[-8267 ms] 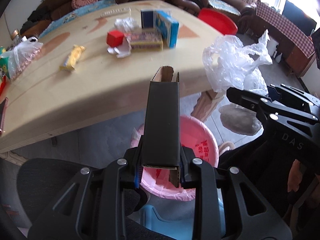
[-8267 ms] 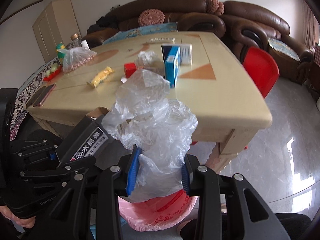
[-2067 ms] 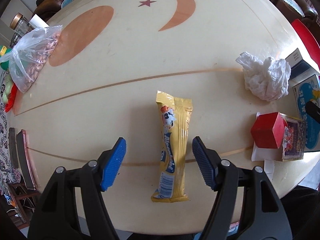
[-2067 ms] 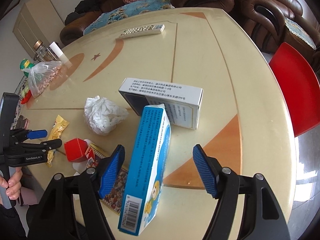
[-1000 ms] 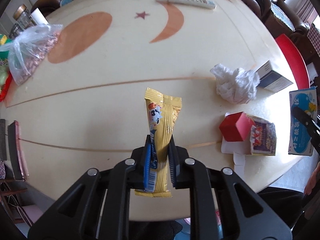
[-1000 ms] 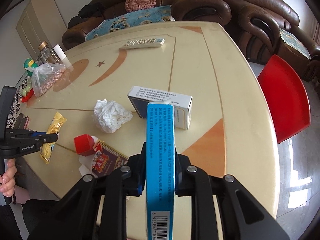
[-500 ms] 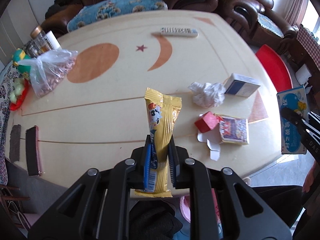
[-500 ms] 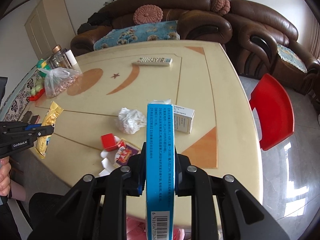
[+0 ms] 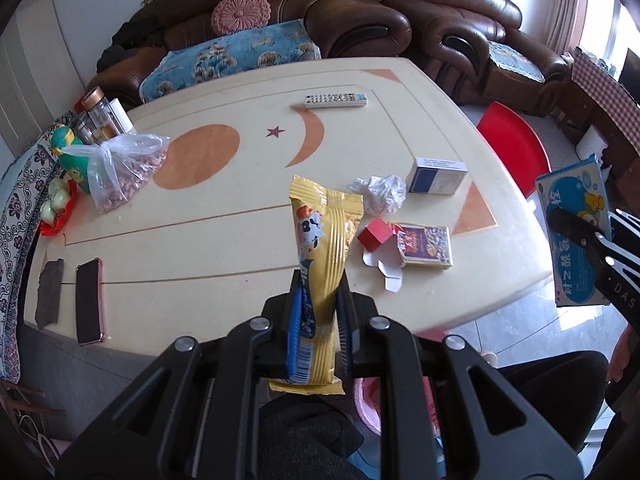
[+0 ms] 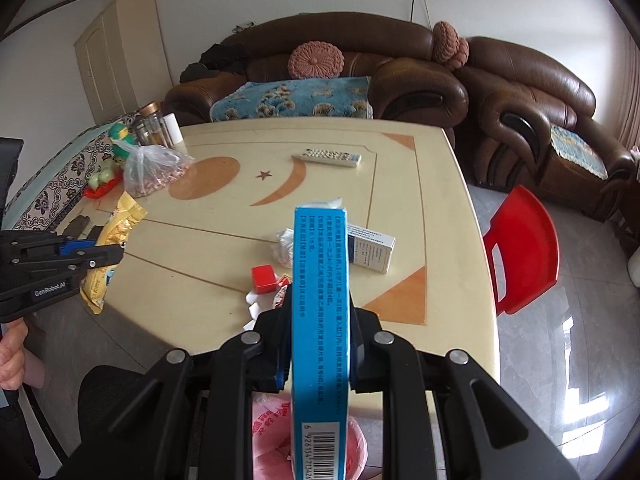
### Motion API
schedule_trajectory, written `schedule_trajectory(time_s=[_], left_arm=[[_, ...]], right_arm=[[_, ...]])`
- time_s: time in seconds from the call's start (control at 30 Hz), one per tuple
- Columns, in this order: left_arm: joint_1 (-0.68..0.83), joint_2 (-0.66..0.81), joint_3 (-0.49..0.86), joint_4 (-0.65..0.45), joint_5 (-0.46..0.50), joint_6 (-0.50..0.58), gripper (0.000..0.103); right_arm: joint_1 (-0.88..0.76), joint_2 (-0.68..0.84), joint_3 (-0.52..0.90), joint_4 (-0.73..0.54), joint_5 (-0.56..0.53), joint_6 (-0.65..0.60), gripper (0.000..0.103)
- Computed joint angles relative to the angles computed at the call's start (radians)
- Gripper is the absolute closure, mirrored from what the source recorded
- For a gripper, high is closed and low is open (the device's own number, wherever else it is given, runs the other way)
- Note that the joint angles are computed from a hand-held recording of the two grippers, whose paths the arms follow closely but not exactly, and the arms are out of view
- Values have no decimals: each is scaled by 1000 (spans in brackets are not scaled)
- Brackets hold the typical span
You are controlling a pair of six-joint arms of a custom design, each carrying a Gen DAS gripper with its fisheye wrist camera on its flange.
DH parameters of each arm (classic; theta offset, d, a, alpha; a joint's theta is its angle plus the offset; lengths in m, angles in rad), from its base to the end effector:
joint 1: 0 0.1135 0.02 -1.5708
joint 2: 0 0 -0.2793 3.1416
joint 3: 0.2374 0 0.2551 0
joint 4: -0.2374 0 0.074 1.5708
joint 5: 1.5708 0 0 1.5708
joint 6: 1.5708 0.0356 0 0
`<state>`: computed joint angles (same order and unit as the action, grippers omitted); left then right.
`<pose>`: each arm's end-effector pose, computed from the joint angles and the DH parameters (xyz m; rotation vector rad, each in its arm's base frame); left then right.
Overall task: Collect trash
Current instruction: 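Carry the yellow wrapper and blue box with both tools down over the pink bin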
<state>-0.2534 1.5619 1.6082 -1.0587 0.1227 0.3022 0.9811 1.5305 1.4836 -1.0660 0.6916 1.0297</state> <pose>0.3090 -0.0845 0.3715 0.7504 2.4660 -0.1402 0.1880 0.2401 0.3499 0.2517 2.3199 0.0087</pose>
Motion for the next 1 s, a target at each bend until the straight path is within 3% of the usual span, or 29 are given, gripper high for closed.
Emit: schedule_trajectory(time_s=[0.6, 1.0], left_arm=[[-66, -286, -192, -23, -1, 33, 86], [-98, -387, -369, -11, 34, 36, 86]], right_arm=[[305, 84, 209, -352, 161, 302, 82], [394, 91, 128, -344, 131, 432, 82]])
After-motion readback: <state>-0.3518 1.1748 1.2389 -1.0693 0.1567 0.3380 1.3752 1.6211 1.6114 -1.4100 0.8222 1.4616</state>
